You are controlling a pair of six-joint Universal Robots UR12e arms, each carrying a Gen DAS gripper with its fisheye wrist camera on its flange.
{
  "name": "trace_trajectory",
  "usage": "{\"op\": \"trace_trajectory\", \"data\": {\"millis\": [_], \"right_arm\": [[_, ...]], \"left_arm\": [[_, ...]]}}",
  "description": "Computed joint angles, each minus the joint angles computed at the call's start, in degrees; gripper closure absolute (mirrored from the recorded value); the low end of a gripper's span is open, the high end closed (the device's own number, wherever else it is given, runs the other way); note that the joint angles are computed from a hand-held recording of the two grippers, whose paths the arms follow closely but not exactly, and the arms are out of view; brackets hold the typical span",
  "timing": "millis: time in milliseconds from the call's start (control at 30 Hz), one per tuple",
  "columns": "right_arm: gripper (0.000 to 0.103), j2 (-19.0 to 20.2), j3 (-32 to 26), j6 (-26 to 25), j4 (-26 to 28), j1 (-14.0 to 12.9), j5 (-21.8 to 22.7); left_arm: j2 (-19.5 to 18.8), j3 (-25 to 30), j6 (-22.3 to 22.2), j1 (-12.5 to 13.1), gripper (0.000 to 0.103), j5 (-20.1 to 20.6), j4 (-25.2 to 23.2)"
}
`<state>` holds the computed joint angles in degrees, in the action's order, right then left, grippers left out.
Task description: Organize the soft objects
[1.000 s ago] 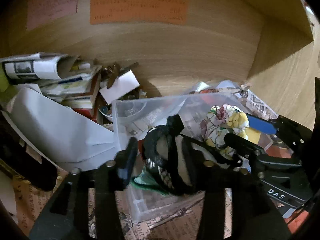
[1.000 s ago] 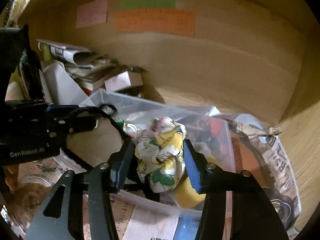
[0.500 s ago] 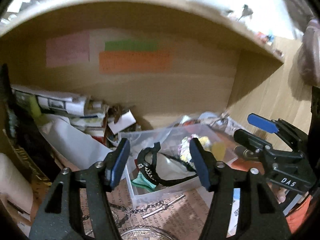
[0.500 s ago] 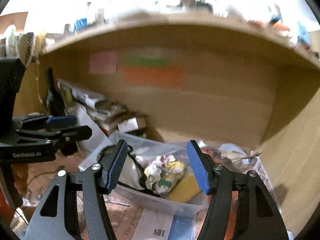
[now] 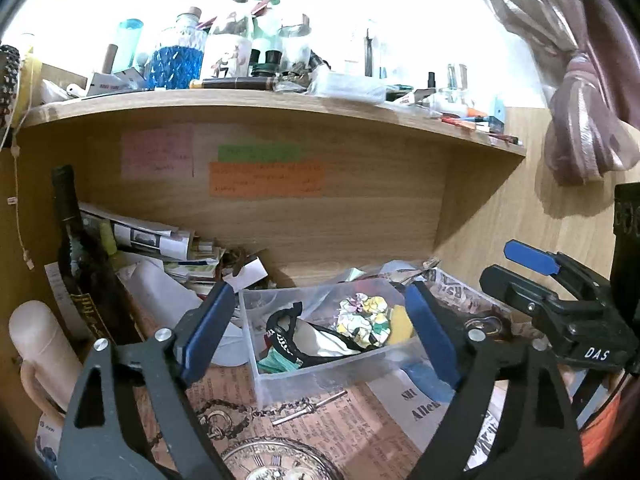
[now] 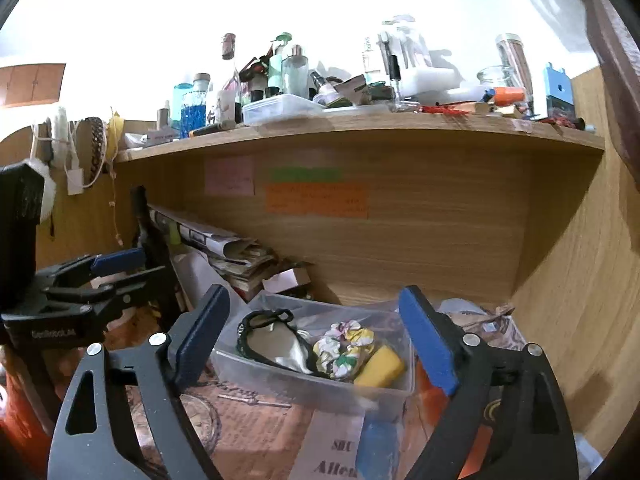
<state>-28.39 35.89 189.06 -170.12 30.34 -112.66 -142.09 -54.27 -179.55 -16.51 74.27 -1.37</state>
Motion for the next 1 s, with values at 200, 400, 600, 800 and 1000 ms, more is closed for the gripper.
{"op": "trace_trajectory", "data": {"millis": [200, 400, 600, 800, 1000], "right_arm": [[0.007, -1.1, 2.6, 1.3, -1.3, 0.2, -0.6], [0.001, -1.5, 3.5, 1.6, -2.7, 0.5, -1.9], [0.001, -1.3, 3.2, 1.4, -2.1, 0.6, -2.2], [0.001, -1.1, 2.8, 1.1, -2.1, 0.7, -2.5], [0.0, -1.2, 3.2, 0.8, -2.6, 0.7, -2.4]], "left_arm": [[0.9, -2.3, -0.2, -0.3, 0.007, 1.1, 2.7], [1.2, -3.2, -0.5, -0.5, 0.002, 1.7, 3.9], [1.2, -3.3, -0.4, -0.5, 0.001, 1.9, 3.9], [1.2, -3.2, -0.3, -0.4, 0.001, 1.6, 3.7], [1.1, -3.2, -0.3, -0.4, 0.0, 1.5, 3.9]]}}
